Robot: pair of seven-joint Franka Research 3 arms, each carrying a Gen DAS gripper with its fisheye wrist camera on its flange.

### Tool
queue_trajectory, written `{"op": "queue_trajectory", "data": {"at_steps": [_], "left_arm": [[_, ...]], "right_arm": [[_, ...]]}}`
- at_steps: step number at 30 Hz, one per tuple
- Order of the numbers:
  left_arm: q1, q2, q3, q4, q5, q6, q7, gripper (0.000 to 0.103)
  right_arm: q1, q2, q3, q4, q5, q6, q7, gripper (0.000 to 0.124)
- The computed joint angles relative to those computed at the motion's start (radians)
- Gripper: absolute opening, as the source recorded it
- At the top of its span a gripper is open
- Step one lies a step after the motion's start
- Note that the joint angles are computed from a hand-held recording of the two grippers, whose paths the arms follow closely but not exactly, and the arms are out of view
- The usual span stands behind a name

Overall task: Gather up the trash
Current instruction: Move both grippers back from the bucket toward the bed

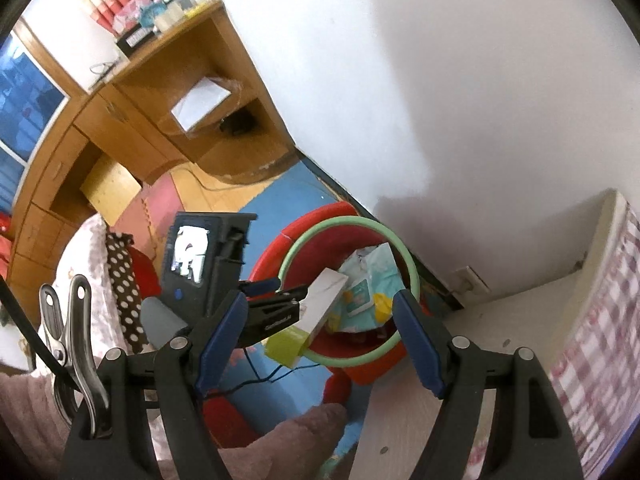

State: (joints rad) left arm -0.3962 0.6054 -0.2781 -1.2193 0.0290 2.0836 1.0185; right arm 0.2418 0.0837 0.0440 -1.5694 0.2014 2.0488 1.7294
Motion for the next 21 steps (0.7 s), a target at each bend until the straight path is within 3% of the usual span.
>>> {"op": "queue_trajectory", "data": {"at_steps": [3,11,21], "left_arm": [[-0.012,-0.035,0.0,0.01,0.009,-0.014,-0.018,0.044],[-0.033,-0.179,-0.01,-0.064,0.015,0.031,-0.076,0.045],[-0.114,-0.321,-0.013,-0.086,0.154,-0.012,-0.242,0.047]], "right_arm": [[-0.001,-0.054,0.001,-0.047,0.012,0.028,-0.007,0.077],[-0.012,-0.231,0.001,-0.192,0.073,0.092,-0.045,0.077],[-0.036,-0.465,-0.02,-0.366,0.143,0.107,-0.106,0.077]]}}
